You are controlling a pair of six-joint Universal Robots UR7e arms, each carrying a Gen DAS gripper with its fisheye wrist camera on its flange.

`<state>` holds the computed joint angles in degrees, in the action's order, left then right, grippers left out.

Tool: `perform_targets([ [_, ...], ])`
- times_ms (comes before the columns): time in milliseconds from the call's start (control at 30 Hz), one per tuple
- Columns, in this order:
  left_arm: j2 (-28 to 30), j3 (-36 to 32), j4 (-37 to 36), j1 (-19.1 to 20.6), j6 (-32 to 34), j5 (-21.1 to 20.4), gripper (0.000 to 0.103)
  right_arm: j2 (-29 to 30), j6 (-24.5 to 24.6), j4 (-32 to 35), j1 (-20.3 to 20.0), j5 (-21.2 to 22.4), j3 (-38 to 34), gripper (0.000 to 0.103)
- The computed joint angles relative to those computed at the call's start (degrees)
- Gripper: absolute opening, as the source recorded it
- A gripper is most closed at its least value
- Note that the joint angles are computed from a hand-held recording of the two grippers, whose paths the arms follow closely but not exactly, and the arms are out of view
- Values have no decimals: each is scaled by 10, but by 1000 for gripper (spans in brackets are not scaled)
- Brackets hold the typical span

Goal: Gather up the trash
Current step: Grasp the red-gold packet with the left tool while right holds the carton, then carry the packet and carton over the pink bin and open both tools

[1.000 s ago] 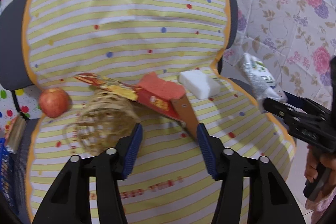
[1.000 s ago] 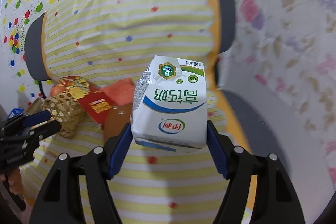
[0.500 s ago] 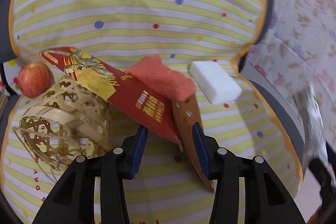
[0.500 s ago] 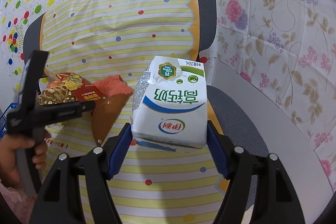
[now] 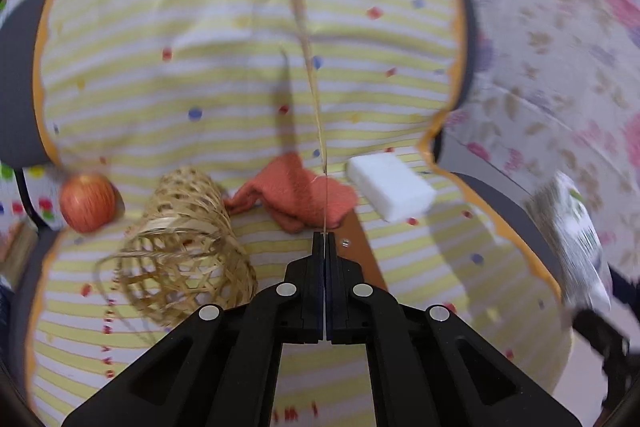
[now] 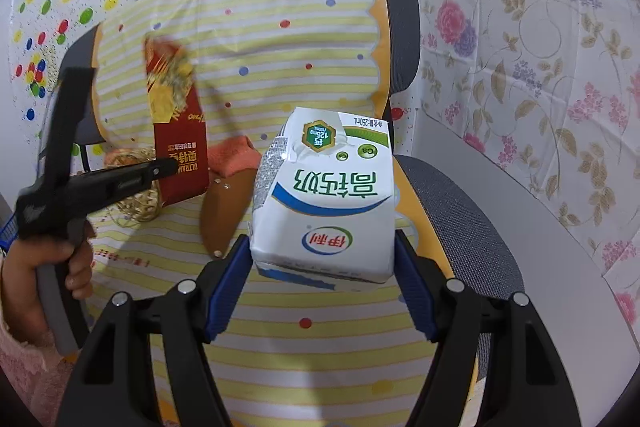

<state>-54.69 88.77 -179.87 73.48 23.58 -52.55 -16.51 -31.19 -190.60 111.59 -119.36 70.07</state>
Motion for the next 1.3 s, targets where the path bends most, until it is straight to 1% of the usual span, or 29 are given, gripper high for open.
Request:
perform_targets([
  [133, -52, 64, -12, -15, 14, -16, 0, -19, 4, -24, 10, -2, 36, 69],
  [233, -92, 114, -12, -28, 26, -17, 0, -35, 6, -47, 22, -16, 69, 69],
  [433, -164, 222, -14, -58, 37, -19, 0, -69, 20, -91, 49, -61, 149, 69],
  [700, -234, 335, -1, -91, 22, -22, 0, -108, 70, -125, 80, -125, 253, 69],
  [1000, -287, 420, 27, -122, -10, -34, 0, -134, 110, -161, 104, -182, 339, 69],
  [1167, -302, 455, 28, -141, 0, -46, 0, -148, 125, -190, 115, -215, 385, 69],
  [1300, -302, 478, 32, -156, 9, -51, 0, -155, 141, -217, 122, -243, 417, 69],
])
